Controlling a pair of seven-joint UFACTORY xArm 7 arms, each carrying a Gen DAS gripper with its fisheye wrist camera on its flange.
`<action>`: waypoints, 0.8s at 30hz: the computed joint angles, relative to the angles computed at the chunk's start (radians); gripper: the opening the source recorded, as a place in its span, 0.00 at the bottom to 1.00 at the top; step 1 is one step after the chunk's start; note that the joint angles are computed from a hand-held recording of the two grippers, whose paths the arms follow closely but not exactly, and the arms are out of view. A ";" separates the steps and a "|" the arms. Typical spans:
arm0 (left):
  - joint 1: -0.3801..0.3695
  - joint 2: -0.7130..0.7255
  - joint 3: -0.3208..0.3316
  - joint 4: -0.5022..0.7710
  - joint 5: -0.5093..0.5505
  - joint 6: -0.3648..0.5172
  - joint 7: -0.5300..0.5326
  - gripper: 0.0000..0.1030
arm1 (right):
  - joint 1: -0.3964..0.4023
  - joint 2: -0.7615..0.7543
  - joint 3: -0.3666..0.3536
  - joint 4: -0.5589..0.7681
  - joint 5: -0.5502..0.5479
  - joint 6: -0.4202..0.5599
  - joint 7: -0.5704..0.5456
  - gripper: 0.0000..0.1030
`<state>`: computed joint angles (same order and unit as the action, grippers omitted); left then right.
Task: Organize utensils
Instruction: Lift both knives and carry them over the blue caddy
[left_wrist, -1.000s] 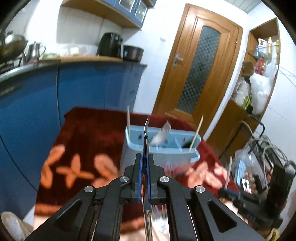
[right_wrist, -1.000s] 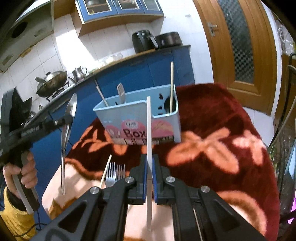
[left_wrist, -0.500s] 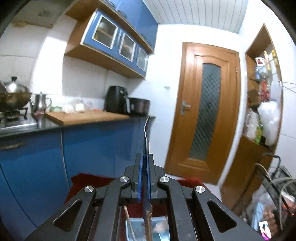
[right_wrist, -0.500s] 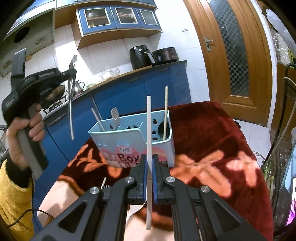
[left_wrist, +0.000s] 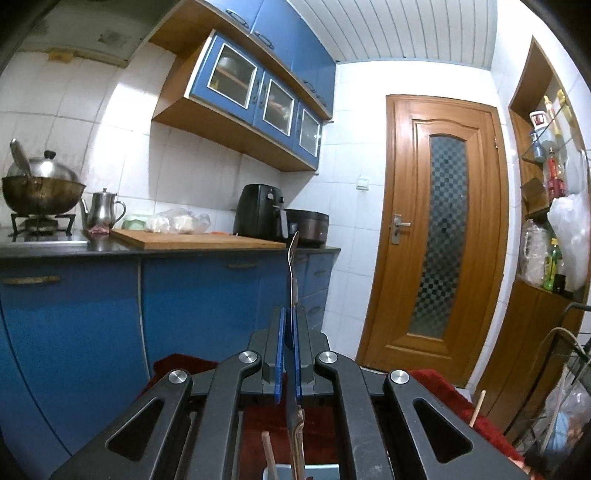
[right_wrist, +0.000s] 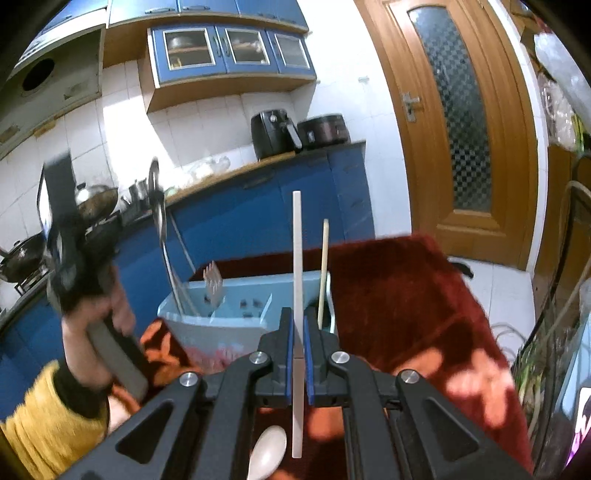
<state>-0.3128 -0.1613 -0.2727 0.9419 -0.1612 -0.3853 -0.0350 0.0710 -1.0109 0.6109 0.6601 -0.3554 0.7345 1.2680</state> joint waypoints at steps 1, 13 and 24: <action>-0.003 0.001 0.003 -0.009 0.004 -0.013 -0.005 0.04 | -0.027 0.005 0.004 0.009 -0.019 -0.018 0.004 0.06; -0.052 0.018 0.087 -0.071 0.146 -0.099 -0.136 0.04 | -0.290 0.107 0.087 0.057 -0.168 -0.194 0.066 0.06; -0.045 0.042 0.085 -0.067 0.188 -0.063 -0.151 0.05 | -0.262 0.173 0.076 0.024 -0.183 -0.247 0.077 0.07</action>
